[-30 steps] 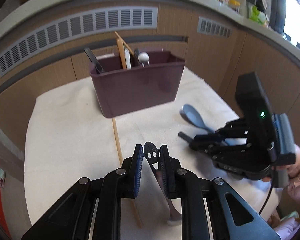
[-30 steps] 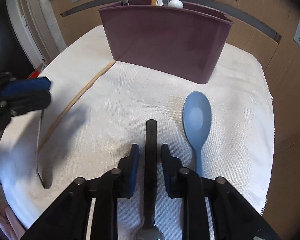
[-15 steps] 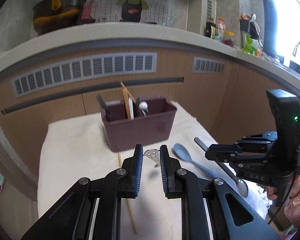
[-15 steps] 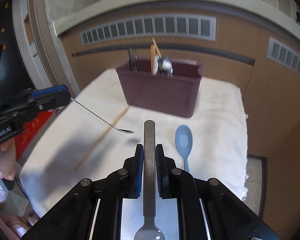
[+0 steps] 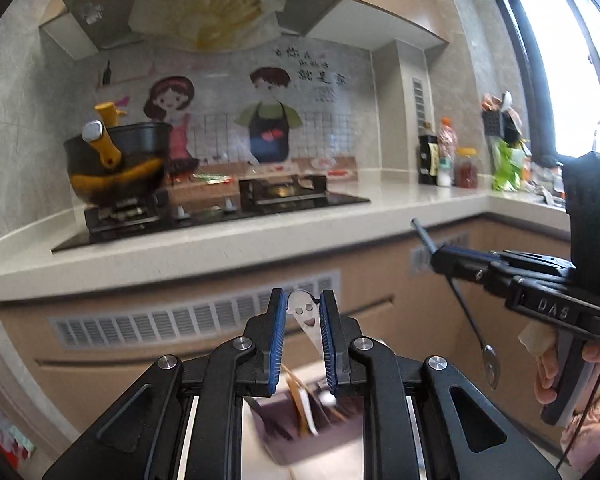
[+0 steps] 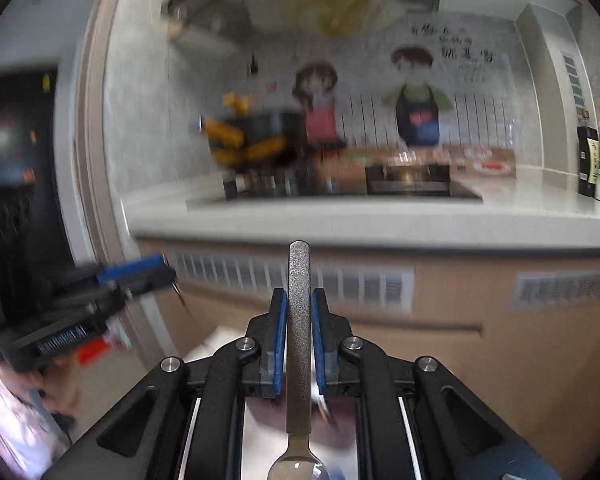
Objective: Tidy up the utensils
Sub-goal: 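Carry both held spoons over the caddy and release them inside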
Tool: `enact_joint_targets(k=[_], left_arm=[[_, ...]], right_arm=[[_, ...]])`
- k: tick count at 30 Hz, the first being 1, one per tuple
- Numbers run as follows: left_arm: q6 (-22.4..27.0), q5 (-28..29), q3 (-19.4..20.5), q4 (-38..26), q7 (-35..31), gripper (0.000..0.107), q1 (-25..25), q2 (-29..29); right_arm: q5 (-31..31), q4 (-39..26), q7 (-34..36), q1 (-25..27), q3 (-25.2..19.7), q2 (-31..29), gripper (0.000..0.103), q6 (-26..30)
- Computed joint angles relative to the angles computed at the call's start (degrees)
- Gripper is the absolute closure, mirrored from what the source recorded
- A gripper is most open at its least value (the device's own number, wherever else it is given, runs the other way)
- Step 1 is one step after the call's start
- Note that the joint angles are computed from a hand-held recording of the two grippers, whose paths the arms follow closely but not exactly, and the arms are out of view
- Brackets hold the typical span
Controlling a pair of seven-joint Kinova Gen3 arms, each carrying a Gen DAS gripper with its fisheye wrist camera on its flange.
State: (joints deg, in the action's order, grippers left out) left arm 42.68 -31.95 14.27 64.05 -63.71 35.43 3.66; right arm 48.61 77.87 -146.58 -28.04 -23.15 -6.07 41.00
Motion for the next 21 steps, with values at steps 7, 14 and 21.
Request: enact_joint_targets(k=[7, 14, 21], left_arm=[[-1.76, 9.8, -2.75, -2.84, -5.69, 0.09, -3.95, 4.75], [-2.07, 16.63, -5.03, -3.26, -10.54, 0.09, -5.32, 9.02], [-3.54, 17.66, -6.67, 0.09, -10.75, 0.09, -4.92, 9.9]], right_arm=[[1.6, -1.15, -2.9, -1.15, 4.76, 6.6, 0.092, -3.39], [0.03, -3.02, 0.26, -4.48, 10.57, 12.18, 0.092, -4.09], [2.21, -2.03, -1.37, -8.25, 16.4, 15.35, 0.092, -7.32]])
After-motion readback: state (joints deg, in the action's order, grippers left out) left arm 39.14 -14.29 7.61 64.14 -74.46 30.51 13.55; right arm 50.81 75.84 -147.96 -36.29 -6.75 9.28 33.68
